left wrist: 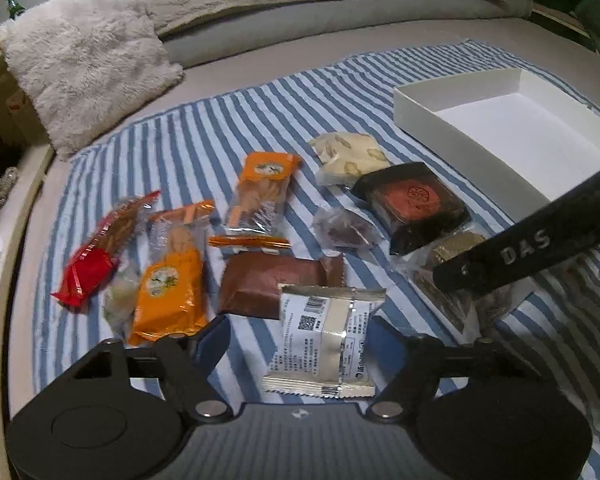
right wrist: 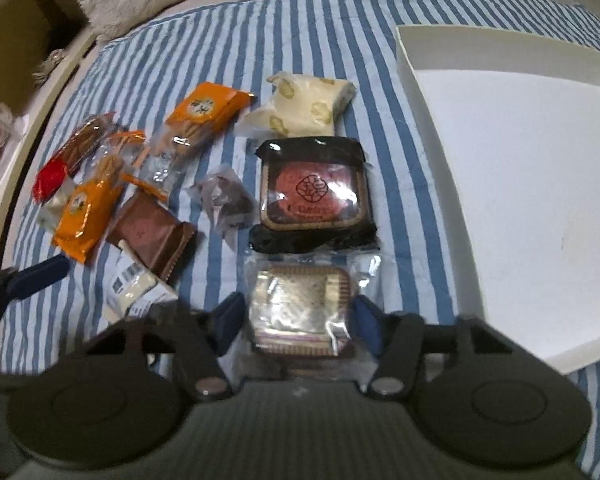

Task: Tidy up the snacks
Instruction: 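Grasp the clear square cake with the right tool while the left grasps the biscuit packet, then carry the square cake into the box with the right tool while the left carries the packet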

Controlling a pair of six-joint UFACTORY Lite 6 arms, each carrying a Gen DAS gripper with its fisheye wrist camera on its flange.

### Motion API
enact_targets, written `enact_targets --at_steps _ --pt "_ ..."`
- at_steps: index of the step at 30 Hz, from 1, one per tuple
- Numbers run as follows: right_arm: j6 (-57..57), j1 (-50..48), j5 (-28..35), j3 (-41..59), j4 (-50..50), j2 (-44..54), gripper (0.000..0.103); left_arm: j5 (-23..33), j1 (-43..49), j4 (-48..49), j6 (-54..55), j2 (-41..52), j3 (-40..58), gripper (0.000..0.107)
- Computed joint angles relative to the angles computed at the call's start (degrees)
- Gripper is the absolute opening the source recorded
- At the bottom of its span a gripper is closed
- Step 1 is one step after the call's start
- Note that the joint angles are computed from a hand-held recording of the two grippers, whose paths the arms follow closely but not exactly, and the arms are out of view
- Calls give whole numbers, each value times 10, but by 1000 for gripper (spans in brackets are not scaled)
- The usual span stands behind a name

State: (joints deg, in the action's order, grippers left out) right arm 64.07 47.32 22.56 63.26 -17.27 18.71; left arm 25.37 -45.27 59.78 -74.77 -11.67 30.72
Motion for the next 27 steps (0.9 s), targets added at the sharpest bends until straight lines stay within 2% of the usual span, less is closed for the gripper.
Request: enact_targets --at_steps 7,13,16,20,27 --pt "-106 -24 -12 -62 78 -77 59 -10 4 -67 49 40 27 50" --pt "-97 -13 -2 -92 46 -143 59 25 -17 -75 -9 3 28 47" --pt "-81 -11 8 -107 21 -179 59 65 -45 -72 -50 -30 33 47" --pt "-29 4 34 -135 -60 -252 59 125 -93 -81 -82 -50 64 47" --pt "-29 2 87 -187 -95 -389 59 225 -182 -81 -143 -38 133 47"
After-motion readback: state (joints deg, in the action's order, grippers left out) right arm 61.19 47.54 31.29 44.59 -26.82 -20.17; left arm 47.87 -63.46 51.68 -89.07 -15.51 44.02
